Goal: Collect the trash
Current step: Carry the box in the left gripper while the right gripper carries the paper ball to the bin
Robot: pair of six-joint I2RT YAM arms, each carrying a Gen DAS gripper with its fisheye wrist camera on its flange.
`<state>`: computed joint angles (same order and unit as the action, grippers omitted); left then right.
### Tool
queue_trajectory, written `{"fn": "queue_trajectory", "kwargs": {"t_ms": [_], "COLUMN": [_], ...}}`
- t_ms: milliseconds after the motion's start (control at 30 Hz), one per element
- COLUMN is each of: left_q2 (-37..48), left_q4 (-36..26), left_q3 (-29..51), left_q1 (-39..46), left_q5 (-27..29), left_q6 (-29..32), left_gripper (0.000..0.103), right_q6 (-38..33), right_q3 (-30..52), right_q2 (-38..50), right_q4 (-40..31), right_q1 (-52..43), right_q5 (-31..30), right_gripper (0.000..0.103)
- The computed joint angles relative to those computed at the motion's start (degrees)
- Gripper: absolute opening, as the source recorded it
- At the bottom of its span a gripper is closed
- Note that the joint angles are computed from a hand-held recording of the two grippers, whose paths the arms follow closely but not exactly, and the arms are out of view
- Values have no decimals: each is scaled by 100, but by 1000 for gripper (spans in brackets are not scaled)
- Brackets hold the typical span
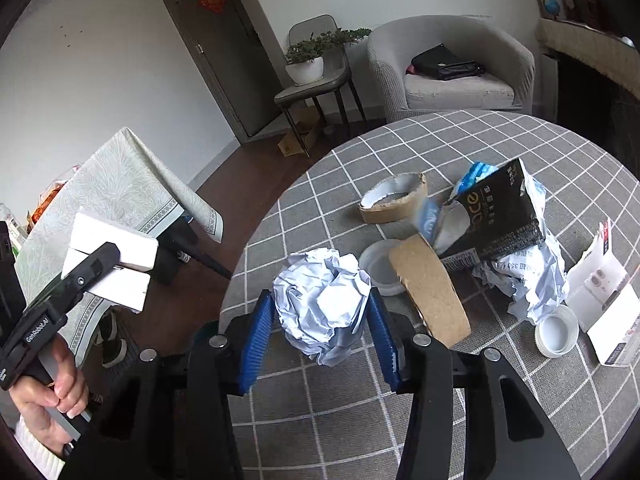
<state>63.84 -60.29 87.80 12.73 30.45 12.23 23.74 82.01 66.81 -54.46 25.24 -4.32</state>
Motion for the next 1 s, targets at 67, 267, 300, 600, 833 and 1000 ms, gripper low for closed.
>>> {"fn": "queue_trajectory", "kwargs": {"t_ms": [67, 267, 300, 600, 833, 1000], "left_q2": [42, 138, 171, 510, 879, 1312], "left_q4": [-85, -267, -307, -467, -403, -444], "left_q3": [-21, -369, -437, -1086, -1515, -1635], "left_q1": [215, 899, 1022, 1994, 2405, 2585], "left_q5": [78, 187, 202, 86, -211, -632], "left_q6": [168, 864, 990, 2158, 2893, 3284], "left_gripper": [52, 52, 52, 52, 52, 52], "right_q6": [23, 237, 286, 609, 726, 752], "right_q3": [62, 62, 88, 476, 820, 1116], "right_q2": [24, 88, 123, 798, 1576, 2168], "right_q4": [6, 259, 307, 741, 937, 940], "right_q1": [124, 531, 642, 1620, 2168, 2346], "right_q5": [-8, 42, 101, 489, 587, 518], "right_gripper": [48, 48, 48, 48, 48, 48]}}
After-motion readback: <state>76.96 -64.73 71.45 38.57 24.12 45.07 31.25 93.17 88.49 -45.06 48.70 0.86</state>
